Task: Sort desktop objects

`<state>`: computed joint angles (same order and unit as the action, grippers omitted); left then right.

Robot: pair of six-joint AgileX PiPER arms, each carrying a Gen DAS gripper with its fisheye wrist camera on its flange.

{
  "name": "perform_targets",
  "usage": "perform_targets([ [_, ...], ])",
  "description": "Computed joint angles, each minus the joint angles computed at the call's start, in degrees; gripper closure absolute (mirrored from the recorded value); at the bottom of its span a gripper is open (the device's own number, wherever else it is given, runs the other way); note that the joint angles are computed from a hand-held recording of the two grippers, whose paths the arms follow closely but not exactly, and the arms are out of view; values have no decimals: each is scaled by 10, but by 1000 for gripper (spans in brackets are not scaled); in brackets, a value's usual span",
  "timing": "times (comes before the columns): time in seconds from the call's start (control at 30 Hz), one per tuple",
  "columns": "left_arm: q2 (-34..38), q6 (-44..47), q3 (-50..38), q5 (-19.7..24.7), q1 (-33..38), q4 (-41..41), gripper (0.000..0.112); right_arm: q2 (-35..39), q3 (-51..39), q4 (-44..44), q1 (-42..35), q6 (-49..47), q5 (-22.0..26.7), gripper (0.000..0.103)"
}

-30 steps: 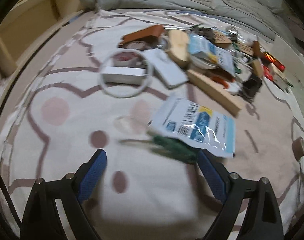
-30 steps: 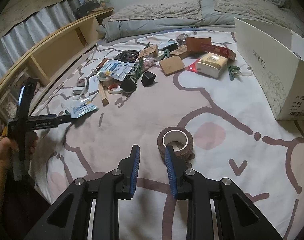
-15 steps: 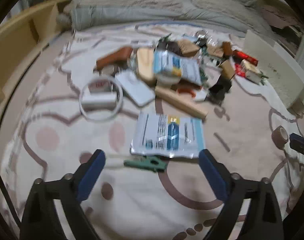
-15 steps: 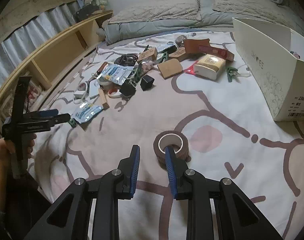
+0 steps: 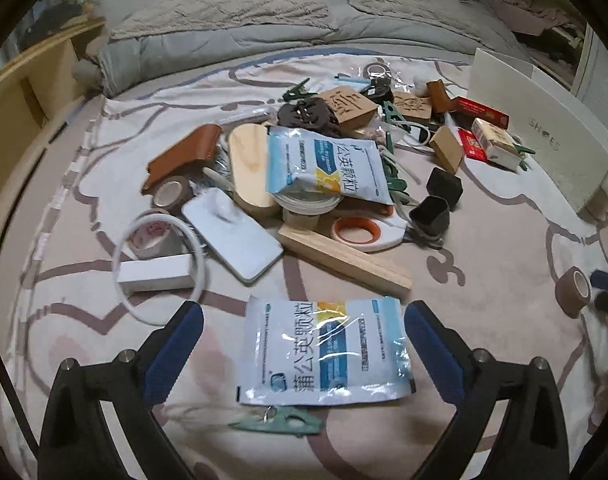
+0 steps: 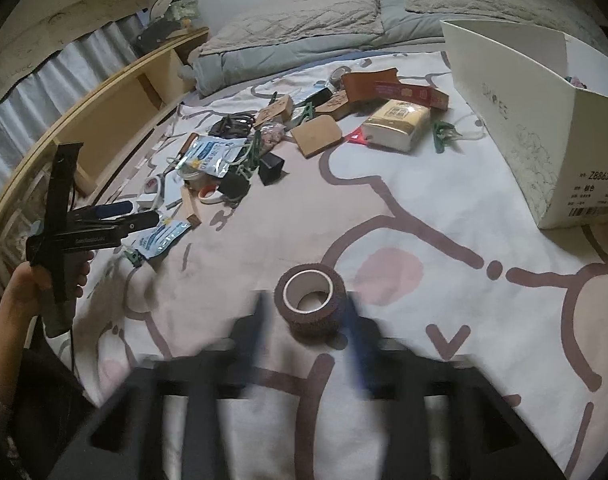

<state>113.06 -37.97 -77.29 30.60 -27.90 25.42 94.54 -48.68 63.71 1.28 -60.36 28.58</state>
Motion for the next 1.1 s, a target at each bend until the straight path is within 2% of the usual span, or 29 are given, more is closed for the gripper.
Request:
perform_targets([
  [0.03, 4, 18, -3, -5, 4, -18, 11, -6, 8, 24, 1, -18, -8, 7],
  [0.1, 9, 34, -4, -12, 7, -31, 11, -14, 16, 54, 5, -51, -13, 7],
  [0.23, 25, 64, -6, -21, 10, -60, 11, -10, 9, 0, 45, -17, -64, 7],
  [0.5, 51, 94, -3, -42, 17, -91, 9, 31, -14, -81, 86, 72, -116, 7],
  [0.53, 52, 102, -3, -47, 20, -102, 9, 32, -14, -89, 90, 82, -120, 10],
  [0.57, 51, 104, 0, -53, 23, -108, 9, 34, -14, -94, 93, 92, -127, 17],
  [0.67, 51, 111, 10, -69, 29, -123, 9, 45, -18, -111, 95, 116, -135, 24],
  [0.77, 53, 104, 9, -70, 27, -115, 9, 50, -16, -110, 96, 123, -146, 36],
  [0.83, 57, 85, 7, -66, 23, -92, 9, 49, -11, -93, 96, 113, -158, 50],
  [0.97, 58, 76, 5, -67, 21, -88, 9, 48, -7, -38, 92, 62, -154, 57],
  [1.1, 56, 73, 8, -68, 22, -86, 9, 43, 7, -75, 122, 84, -200, 59],
])
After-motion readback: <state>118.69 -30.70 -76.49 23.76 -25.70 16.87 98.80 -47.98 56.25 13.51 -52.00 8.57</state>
